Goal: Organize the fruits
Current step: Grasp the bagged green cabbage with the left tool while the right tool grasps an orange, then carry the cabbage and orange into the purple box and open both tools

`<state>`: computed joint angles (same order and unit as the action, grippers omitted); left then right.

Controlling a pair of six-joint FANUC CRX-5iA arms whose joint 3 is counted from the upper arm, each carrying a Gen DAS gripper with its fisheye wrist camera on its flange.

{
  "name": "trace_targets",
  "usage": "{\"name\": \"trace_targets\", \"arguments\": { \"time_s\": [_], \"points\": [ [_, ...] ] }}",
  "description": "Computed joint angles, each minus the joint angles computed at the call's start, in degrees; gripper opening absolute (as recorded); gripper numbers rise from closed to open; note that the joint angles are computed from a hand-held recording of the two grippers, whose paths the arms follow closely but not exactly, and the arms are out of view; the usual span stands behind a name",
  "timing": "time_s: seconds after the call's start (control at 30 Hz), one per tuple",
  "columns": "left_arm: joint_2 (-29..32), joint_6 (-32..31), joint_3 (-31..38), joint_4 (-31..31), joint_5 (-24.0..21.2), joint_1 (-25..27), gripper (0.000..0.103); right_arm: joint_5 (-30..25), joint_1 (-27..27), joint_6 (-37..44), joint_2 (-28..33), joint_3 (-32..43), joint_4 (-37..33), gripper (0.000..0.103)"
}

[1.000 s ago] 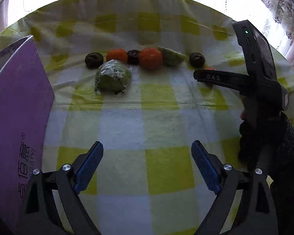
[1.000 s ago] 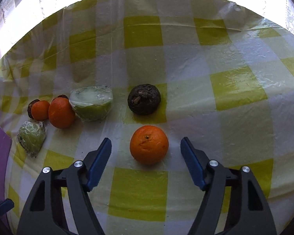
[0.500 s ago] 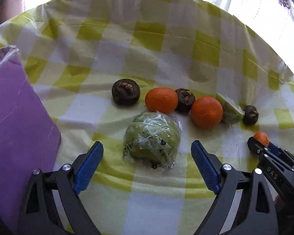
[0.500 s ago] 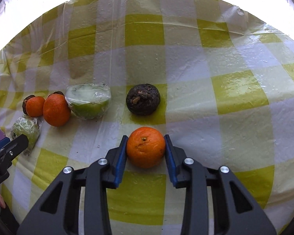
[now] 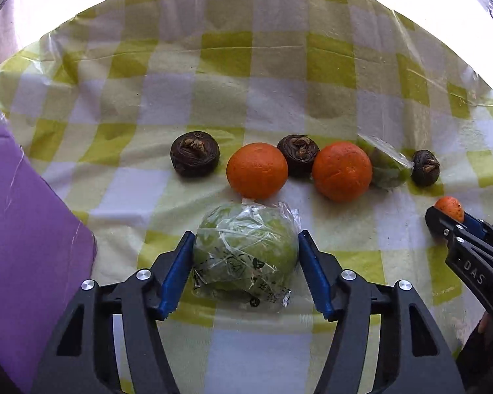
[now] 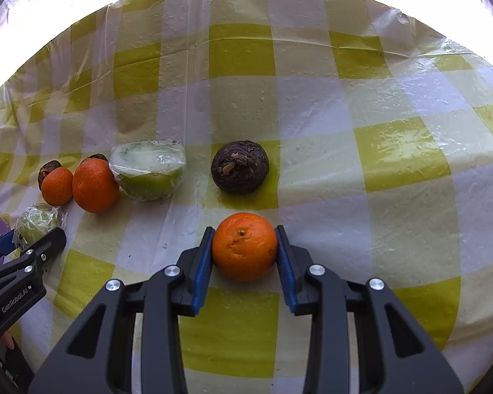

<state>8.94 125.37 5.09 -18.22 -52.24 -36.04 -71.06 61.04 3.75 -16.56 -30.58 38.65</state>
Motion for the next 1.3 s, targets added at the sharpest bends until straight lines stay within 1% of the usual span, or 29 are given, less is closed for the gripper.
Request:
{"name": "trace_targets", "arguments": {
  "time_s": [0.07,0.13,0.2,0.27,0.37,0.5,0.57,0.73,0.87,1.07,1.3],
  "points": [
    [-1.9,0.0,-2.3,1.1,1.2,-0.2,0.061,1.2,-0.2,-0.5,-1.2,-0.9,0.0,0.036],
    [-4.3,-0.4,-5.2,1.8,3.4,-0.5,0.061,0.7,0.8,-3.0,-2.5,-1.9,1.0,0.036],
    [-6.1,0.9,-6.6,-0.3,4.0,-1.9,0.061,0.1,2.5,-5.7,-4.2,-2.9,1.2,0.036],
    [-8.4,0.8,-9.1,-0.3,5.7,-2.4,0.061,-0.7,5.4,-9.0,-5.8,-4.1,2.1,0.036],
    [-11.6,3.4,-12.2,-2.4,7.1,-4.2,0.061,-2.7,11.0,-13.7,-7.7,-5.6,3.9,0.036],
    [-14.8,6.4,-15.7,-4.6,9.2,-5.9,0.061,-7.2,19.2,-22.3,-9.8,-7.6,6.5,0.036],
    [-16.4,7.2,-17.1,-5.3,9.4,-6.7,0.061,-9.4,22.6,-25.2,-10.4,-8.2,7.4,0.036],
    [-19.8,7.8,-20.1,-5.3,9.9,-7.9,0.061,-13.4,28.3,-29.9,-10.1,-8.0,7.5,0.036],
    [-21.7,7.5,-21.1,-5.2,9.6,-8.9,0.061,-15.3,31.0,-31.7,-9.5,-7.5,7.0,0.036],
    [-24.3,8.9,-21.1,-7.8,7.9,-11.6,0.061,-18.5,35.7,-35.3,-9.3,-7.3,6.5,0.036],
    [-26.1,10.9,-20.2,-11.0,6.4,-14.9,0.061,-21.1,39.3,-38.2,-9.4,-7.4,6.1,0.036]
  ]
}}
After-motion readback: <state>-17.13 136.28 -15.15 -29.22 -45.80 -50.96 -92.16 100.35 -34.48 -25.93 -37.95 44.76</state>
